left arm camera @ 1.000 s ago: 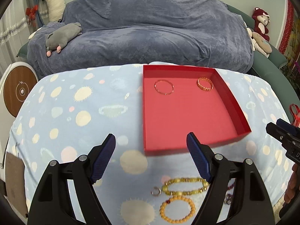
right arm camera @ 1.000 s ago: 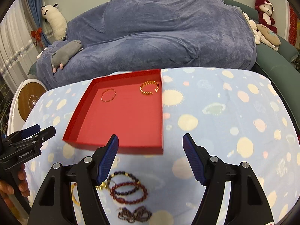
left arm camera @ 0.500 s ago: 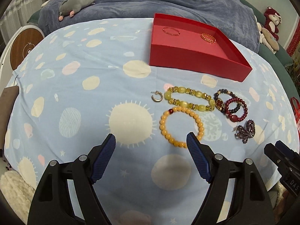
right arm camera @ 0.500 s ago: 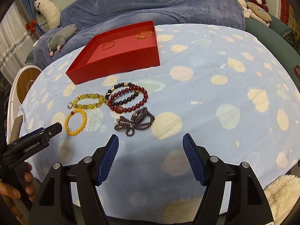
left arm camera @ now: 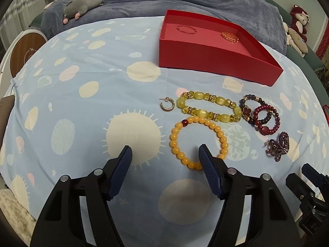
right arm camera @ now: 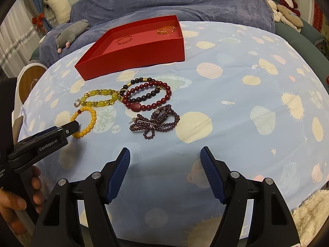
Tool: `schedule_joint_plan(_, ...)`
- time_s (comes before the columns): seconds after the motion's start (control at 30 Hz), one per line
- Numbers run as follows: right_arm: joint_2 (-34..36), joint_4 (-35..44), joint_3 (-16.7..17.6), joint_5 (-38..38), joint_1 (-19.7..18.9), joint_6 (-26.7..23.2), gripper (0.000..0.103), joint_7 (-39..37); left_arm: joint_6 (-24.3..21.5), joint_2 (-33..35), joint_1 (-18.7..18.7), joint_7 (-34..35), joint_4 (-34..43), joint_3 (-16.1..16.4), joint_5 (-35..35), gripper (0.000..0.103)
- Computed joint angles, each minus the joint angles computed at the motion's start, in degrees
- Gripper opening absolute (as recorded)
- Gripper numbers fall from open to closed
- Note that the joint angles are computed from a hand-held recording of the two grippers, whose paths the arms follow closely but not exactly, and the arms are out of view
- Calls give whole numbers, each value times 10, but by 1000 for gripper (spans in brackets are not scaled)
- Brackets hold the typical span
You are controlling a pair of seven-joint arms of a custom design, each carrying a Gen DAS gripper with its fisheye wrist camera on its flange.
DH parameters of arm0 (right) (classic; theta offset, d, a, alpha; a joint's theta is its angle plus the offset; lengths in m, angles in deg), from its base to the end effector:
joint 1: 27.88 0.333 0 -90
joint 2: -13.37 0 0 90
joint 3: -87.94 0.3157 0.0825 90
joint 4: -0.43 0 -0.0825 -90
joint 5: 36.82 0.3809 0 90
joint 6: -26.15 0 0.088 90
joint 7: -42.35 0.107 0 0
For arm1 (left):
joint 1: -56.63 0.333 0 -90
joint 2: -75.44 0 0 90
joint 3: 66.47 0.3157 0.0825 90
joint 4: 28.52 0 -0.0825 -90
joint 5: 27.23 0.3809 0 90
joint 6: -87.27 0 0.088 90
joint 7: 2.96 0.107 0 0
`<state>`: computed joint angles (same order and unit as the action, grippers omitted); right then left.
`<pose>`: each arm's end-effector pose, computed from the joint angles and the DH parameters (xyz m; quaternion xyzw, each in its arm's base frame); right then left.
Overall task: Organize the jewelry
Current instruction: 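Lower the left tool onto the amber bead bracelet and close it, then grasp the dark red bead bracelet with the right tool while the left tool holds the amber bracelet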
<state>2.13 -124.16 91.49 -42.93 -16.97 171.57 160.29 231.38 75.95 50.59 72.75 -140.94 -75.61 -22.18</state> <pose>0.5156 0.1362 0.5393 -0.6216 0.7318 -0.1543 0.2330 0.5779 -0.1573 0.5296 -0.6557 0.7048 -0.2149 0.1645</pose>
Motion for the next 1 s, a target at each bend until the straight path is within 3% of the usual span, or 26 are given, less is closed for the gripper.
schedule_joint_plan(0.17,1,-1,-1,5,0,0,68,0,1,9,-6,-17,9,-3,40,52)
schedule_joint_plan(0.4,3,0,-2,8,1,3,68,-6,6,13,-6,2,14,-2,33,11)
schedule_joint_plan(0.43,3,1,-2,7,1,5,68,-6,5,12,-5,8,14,-1,22,9)
schedule_joint_plan(0.7,22,27,-8,8,-8,16,68,8,7,1,4,27,3,4,-21,7)
schedule_joint_plan(1.0,105,117,-20,3,-11,10,67,-14,2,1,7,27,3,4,-28,7)
